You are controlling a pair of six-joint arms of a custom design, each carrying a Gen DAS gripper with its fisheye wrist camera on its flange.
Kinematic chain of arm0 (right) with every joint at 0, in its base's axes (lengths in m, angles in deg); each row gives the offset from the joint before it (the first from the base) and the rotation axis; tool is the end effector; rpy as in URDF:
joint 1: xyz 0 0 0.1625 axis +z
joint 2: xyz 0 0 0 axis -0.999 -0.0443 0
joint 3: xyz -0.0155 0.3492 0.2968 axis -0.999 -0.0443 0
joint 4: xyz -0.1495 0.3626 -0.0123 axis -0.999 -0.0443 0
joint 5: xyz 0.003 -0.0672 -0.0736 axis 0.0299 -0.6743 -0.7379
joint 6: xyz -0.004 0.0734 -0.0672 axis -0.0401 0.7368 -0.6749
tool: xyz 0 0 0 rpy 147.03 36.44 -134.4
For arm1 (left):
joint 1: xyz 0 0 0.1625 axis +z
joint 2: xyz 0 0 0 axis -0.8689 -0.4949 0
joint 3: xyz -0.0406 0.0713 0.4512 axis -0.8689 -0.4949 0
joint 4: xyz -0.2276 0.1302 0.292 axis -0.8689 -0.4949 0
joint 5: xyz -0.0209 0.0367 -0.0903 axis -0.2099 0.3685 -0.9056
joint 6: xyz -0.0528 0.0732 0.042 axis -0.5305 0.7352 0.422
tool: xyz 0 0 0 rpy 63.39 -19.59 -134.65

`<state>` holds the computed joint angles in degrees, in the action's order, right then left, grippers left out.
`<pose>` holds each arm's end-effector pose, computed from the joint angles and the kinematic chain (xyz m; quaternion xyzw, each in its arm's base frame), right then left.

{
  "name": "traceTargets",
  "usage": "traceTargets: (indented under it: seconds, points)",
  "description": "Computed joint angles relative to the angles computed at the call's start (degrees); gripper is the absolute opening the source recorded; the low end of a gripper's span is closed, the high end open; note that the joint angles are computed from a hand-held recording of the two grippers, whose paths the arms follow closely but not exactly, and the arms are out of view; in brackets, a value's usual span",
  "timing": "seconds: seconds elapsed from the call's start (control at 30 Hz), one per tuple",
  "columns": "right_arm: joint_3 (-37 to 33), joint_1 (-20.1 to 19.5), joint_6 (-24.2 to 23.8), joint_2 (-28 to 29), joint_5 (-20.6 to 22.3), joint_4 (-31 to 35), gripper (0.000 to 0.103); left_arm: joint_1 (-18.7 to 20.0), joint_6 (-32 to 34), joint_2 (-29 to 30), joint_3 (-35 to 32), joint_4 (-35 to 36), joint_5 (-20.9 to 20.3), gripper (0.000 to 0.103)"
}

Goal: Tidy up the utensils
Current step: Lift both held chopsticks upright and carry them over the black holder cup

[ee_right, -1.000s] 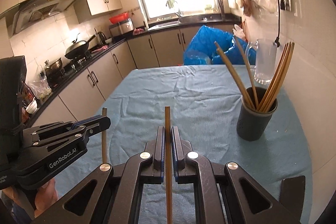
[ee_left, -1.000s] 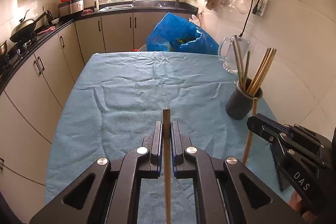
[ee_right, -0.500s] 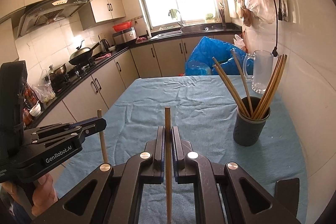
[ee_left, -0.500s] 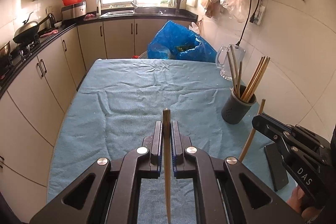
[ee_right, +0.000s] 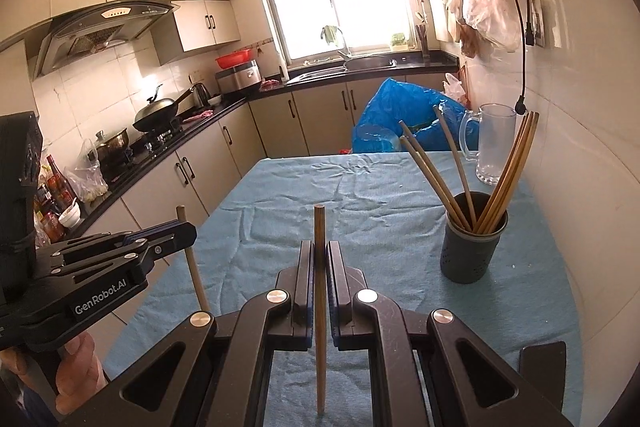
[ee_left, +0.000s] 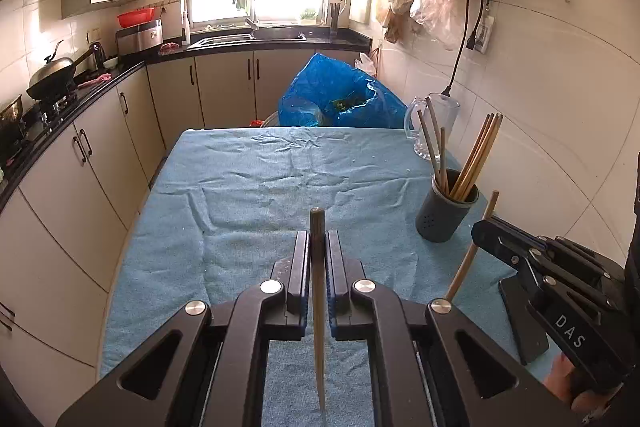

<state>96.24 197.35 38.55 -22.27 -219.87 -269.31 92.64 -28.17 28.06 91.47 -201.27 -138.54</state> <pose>0.2056 -0.3659 0.2658 0.0719 -0.8177 0.5008 0.2747 -0.3592 -0.4539 0.1333 0.3858 0.8596 -0.2756 0.1905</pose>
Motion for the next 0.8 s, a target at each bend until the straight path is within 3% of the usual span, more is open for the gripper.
traceTargets:
  seconds: [0.8]
  points:
    - [1.39,1.25,0.04,-3.16,-0.98,-1.83,0.007,-2.23,0.10,-1.35,-0.84,0.66,-0.74,0.007]
